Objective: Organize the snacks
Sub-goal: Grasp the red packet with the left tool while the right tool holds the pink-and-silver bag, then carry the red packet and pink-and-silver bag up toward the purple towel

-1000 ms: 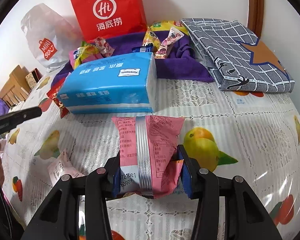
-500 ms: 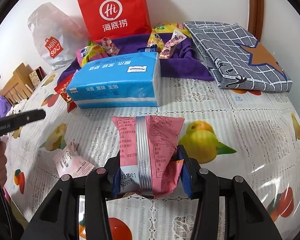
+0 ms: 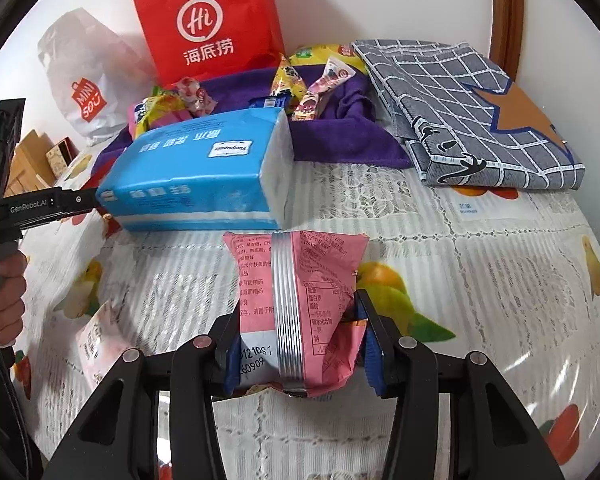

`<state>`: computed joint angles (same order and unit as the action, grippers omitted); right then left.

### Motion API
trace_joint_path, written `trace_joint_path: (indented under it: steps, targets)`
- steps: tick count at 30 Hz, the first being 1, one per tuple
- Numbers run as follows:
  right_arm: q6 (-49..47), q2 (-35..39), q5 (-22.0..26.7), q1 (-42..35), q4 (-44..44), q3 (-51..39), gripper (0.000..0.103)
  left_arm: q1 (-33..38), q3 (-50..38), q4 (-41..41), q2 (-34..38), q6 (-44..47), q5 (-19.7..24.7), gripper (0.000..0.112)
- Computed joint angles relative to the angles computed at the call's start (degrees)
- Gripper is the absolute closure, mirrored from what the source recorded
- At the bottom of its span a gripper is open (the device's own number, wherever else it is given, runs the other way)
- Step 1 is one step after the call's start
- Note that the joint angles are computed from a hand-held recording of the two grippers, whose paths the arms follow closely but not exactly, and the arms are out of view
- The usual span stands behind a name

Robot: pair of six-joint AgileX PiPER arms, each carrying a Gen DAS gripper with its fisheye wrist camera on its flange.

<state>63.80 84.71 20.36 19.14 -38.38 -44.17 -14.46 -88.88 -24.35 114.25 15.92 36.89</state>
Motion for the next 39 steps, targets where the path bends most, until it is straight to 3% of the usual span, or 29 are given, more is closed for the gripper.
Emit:
trace_joint_path:
  steps: [5,12,24,39]
  targets:
    - [-1.83,1.65,-0.92,-0.97,0.75,-1.28,0.055,-0.06,-3.07,-1.0,2.57,-0.04,1.04,0.077]
    - [-1.82,2.78,-0.51,-0.87,0.01,-2.41,0.055,2.73,0.2,-10.48,-0.14,8.68,3.96,0.093]
    - [2.26,0.7,0.96,2.08,-2.54,-0.85,0.055,6.37,17.39,-15.83,-12.46,17.88,0.93,0.093]
    - [10.82,-6.58,8.74,8.66,-9.25,0.24,0.055,5.37,23.38,-18.75,-19.96,21.41,-1.01,0.093]
